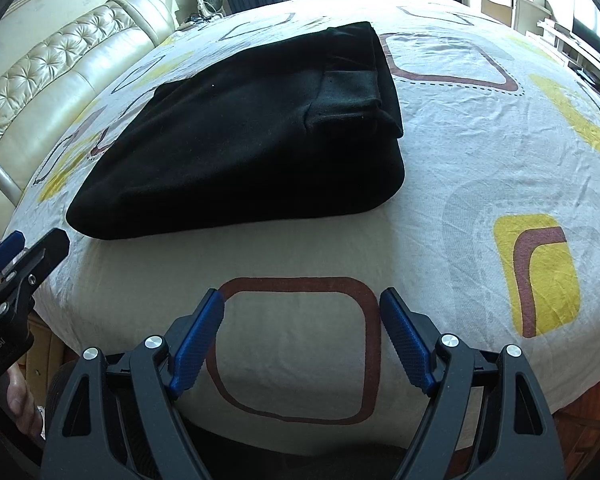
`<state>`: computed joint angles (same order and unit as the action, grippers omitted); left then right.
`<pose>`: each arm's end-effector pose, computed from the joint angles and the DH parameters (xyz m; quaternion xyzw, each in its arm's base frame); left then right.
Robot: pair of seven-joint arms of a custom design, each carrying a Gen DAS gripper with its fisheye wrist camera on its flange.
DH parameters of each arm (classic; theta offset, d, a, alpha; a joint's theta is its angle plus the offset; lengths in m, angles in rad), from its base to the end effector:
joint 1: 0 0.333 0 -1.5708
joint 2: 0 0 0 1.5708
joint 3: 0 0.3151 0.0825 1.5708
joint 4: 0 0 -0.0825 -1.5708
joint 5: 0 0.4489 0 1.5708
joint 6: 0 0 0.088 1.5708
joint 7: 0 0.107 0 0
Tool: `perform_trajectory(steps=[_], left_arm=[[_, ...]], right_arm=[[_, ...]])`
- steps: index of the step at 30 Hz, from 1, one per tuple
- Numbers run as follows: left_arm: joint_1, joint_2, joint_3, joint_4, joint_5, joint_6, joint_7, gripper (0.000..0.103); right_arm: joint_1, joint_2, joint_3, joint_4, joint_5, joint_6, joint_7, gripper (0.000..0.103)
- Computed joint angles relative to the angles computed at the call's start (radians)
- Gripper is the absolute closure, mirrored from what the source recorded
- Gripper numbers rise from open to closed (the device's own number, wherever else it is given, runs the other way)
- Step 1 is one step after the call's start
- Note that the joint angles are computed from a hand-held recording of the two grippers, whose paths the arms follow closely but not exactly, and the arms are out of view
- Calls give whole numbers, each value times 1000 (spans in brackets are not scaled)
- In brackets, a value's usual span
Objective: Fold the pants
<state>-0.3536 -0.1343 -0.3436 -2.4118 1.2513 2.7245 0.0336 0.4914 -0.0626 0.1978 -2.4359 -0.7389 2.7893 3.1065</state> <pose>0.3950 -0.3754 0.3439 -0.5628 0.7224 -0.2757 0.2923 0.4044 0.3726 0.3155 -0.6100 0.7435 -0.1258 0.2434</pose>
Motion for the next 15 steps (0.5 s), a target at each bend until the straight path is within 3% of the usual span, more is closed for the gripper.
perform_trajectory(steps=[1, 3, 5, 7, 9, 11, 14, 15], left_arm=[[1, -5, -6, 1, 34, -9, -30, 2], [19, -13, 17, 0, 86, 112, -78, 2], [38, -12, 42, 7, 71, 231, -60, 2], [58, -4, 56, 23, 36, 289, 2, 2], [99, 8, 63, 52, 66, 291, -8, 2], [137, 63, 91, 106, 57, 278, 46, 2], [186, 197, 147, 231, 122, 219, 7, 2], [200, 257, 171, 283, 95, 204, 28, 2]], right_arm=[[0, -1, 0, -1, -2, 2, 3, 24], [0, -2, 0, -3, -6, 3, 7, 24], [1, -9, 0, -10, 0, 6, 9, 24], [1, -32, -8, -31, 49, 34, -17, 24], [-19, -79, -17, -56, 46, 82, -6, 24], [-79, -133, -5, -61, -60, 98, 71, 24], [-183, -140, -6, -4, -213, 59, 120, 17], [-213, -112, -16, 35, -260, 38, 125, 17]])
